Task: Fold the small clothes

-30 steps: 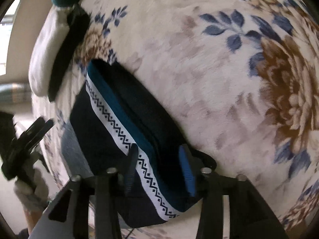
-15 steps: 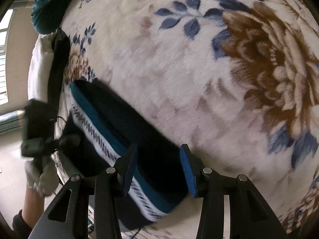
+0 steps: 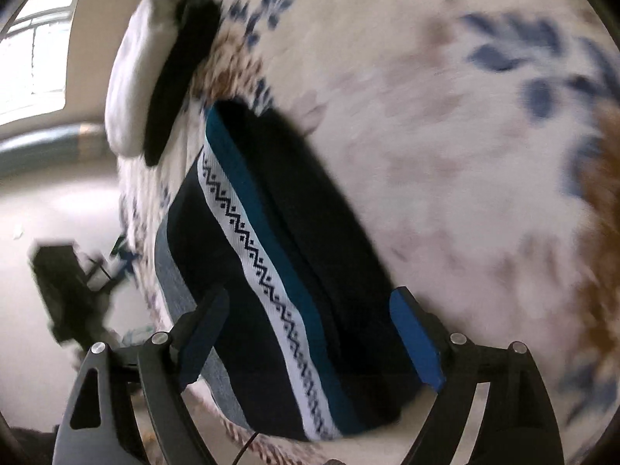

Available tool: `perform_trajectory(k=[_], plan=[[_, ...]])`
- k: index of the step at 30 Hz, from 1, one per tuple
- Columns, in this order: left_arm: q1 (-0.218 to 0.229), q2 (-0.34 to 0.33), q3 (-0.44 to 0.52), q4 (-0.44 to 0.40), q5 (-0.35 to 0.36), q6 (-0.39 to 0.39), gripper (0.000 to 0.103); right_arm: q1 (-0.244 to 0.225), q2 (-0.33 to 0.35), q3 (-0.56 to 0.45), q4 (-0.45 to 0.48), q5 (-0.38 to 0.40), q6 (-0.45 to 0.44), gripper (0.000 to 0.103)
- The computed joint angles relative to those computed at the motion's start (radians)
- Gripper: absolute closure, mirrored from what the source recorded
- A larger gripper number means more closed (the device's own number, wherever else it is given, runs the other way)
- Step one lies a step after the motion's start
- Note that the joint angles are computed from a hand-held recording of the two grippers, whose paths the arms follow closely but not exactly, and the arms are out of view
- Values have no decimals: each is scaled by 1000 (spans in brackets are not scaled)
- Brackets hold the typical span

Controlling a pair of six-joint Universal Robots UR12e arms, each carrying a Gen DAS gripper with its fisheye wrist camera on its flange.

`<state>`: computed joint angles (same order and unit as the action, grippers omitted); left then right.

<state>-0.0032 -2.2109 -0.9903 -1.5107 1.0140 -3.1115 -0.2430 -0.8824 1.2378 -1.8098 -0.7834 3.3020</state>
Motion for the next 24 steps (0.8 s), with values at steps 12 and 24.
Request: perform_trajectory(k=[12,24], plan=[[20,87,-275,222,-115,-252,14,13,111,-190,338,2,-333,8],[39,85,-328,432,-305,-390,37,44,135,-211,500,165,-520,39]])
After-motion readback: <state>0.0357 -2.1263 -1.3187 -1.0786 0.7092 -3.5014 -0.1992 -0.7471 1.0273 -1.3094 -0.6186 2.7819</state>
